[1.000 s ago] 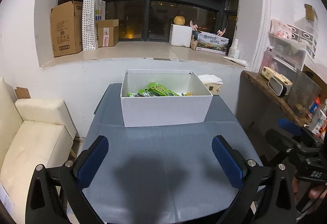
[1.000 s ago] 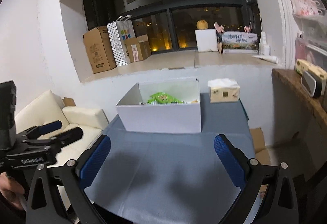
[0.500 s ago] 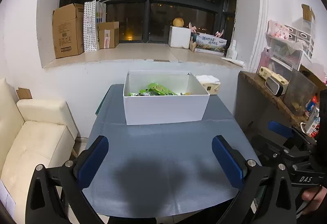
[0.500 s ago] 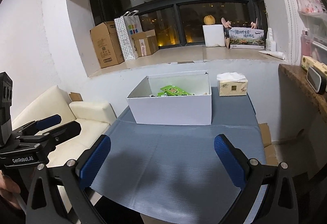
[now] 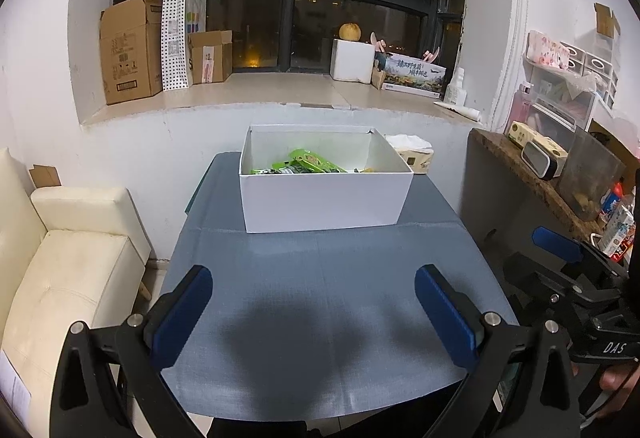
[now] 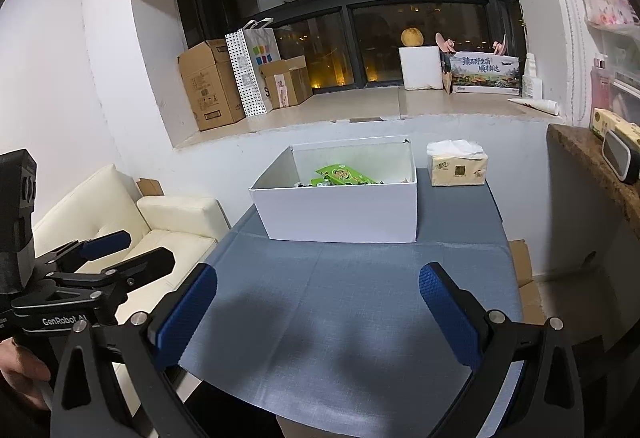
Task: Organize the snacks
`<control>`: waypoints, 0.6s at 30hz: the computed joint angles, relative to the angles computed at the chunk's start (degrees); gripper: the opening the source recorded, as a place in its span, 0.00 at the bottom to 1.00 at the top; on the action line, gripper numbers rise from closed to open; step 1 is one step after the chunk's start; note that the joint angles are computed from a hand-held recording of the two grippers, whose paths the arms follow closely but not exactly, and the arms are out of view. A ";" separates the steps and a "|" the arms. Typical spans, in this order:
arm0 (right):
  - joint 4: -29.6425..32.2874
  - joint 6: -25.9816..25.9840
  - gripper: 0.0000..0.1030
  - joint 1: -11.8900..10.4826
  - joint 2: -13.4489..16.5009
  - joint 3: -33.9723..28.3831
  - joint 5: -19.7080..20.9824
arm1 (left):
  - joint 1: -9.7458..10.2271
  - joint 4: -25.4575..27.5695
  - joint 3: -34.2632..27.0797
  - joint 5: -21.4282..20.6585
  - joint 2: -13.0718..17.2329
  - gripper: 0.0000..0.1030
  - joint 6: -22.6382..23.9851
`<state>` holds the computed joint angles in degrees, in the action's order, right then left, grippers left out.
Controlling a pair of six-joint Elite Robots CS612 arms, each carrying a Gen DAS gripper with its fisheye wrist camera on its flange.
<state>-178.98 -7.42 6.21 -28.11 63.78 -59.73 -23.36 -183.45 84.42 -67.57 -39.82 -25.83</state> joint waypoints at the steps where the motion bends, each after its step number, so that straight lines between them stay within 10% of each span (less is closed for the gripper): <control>1: -0.02 -0.06 1.00 0.02 -0.01 0.04 -0.12 | 0.05 -0.12 0.00 -0.27 -0.02 1.00 0.03; 18: -0.03 0.15 1.00 0.00 -0.16 0.23 0.06 | 0.11 0.55 -0.67 -1.13 0.31 1.00 0.69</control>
<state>-179.01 -7.27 6.21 -28.26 64.01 -59.67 -23.25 -182.90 83.74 -68.70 -39.52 -25.14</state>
